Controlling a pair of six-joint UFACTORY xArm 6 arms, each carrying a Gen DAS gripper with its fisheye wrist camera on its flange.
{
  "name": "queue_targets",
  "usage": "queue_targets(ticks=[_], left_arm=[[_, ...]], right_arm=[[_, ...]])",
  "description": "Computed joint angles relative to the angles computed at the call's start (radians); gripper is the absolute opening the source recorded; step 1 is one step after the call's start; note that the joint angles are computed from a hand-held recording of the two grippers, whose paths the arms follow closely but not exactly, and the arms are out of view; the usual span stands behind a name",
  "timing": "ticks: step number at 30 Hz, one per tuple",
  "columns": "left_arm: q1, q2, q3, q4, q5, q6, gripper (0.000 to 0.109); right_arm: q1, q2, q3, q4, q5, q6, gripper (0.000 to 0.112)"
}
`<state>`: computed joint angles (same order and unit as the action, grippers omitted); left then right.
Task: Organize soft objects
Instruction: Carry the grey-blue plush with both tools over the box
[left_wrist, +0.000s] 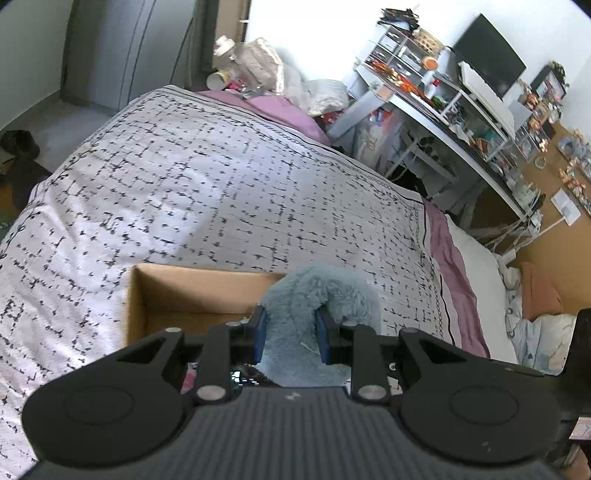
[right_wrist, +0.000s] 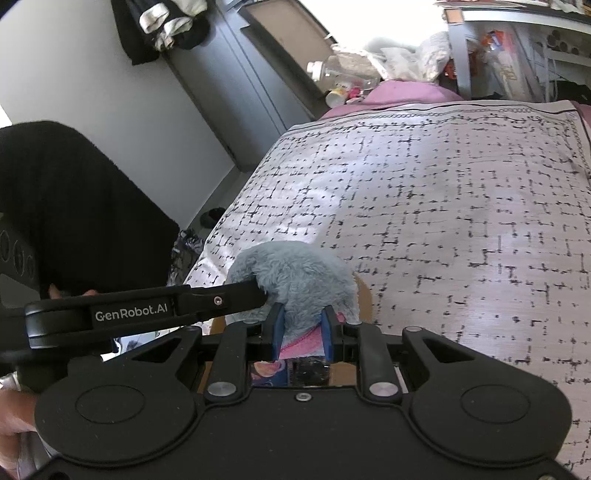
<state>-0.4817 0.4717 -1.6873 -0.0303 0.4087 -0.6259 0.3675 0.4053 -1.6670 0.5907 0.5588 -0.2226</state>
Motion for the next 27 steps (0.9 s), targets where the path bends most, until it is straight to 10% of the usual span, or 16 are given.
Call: queue_targets(ticks=[27], left_arm=[[0.076,0.026,0.117,-0.182,-0.103,0.114,0.027]], right_arm=[[0.058,0.258,-0.317,-0.227,0.150,0.189,0.023]])
